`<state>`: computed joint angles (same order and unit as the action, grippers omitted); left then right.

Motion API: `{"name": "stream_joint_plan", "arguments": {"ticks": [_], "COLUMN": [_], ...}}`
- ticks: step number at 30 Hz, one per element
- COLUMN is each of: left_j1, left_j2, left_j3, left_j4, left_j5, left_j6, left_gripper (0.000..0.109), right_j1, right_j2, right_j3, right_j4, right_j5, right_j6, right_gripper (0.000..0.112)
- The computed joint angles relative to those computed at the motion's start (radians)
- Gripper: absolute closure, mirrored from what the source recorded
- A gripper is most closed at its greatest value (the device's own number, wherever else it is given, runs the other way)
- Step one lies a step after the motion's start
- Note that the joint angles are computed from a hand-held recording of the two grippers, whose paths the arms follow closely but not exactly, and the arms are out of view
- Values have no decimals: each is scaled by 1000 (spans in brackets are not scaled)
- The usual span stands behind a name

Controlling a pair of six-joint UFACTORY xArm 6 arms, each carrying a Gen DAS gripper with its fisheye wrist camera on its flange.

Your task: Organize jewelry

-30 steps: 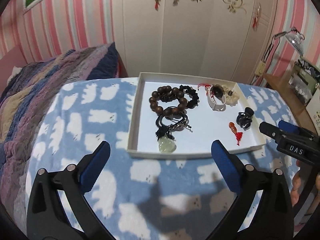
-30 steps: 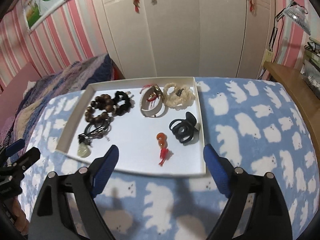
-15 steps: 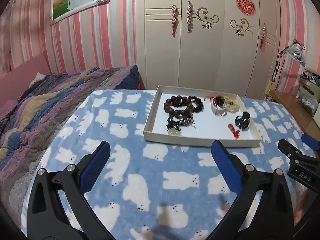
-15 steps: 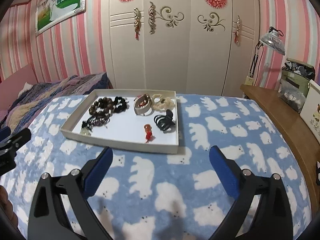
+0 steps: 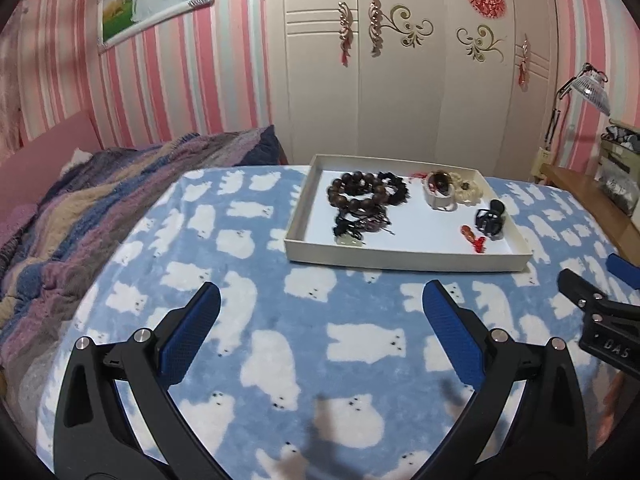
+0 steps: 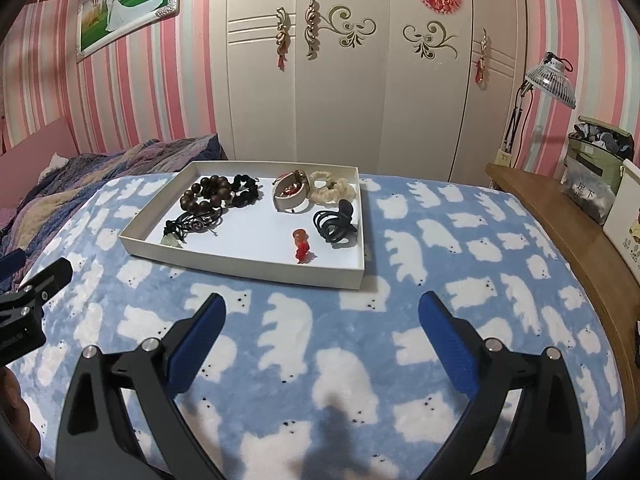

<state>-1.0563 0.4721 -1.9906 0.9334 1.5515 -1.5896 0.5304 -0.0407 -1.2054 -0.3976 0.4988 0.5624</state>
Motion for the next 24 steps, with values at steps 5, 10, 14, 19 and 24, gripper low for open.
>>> {"name": "stream_joint_plan", "arguments": {"ticks": [5,10,14,19,24], "left_j1": [2,5,5,6,2], "left_j2": [-12,-27,-23,-21,-10], "left_j3": [24,49,44,42,28], "left_j4": [-6,-13,-14,-18,-13], "left_j5": [-29,-60,-59,-60,-51], "left_j6": [-14,-31,-32,-30,-22], "left_gripper": [9,9,9,9,9], "right_j1": [-3,-1,-2,-2,-2], "right_j2": [-8,-7,-7,-5,-4], "right_j3": [9,6,7,7,6], "right_j4": [-40,-85,-84,-84,-75], "right_j5": [-10,-1,-5,-5,-4], "right_j6": [46,74,73,70,65], "right_gripper": [15,15,15,15,15]}}
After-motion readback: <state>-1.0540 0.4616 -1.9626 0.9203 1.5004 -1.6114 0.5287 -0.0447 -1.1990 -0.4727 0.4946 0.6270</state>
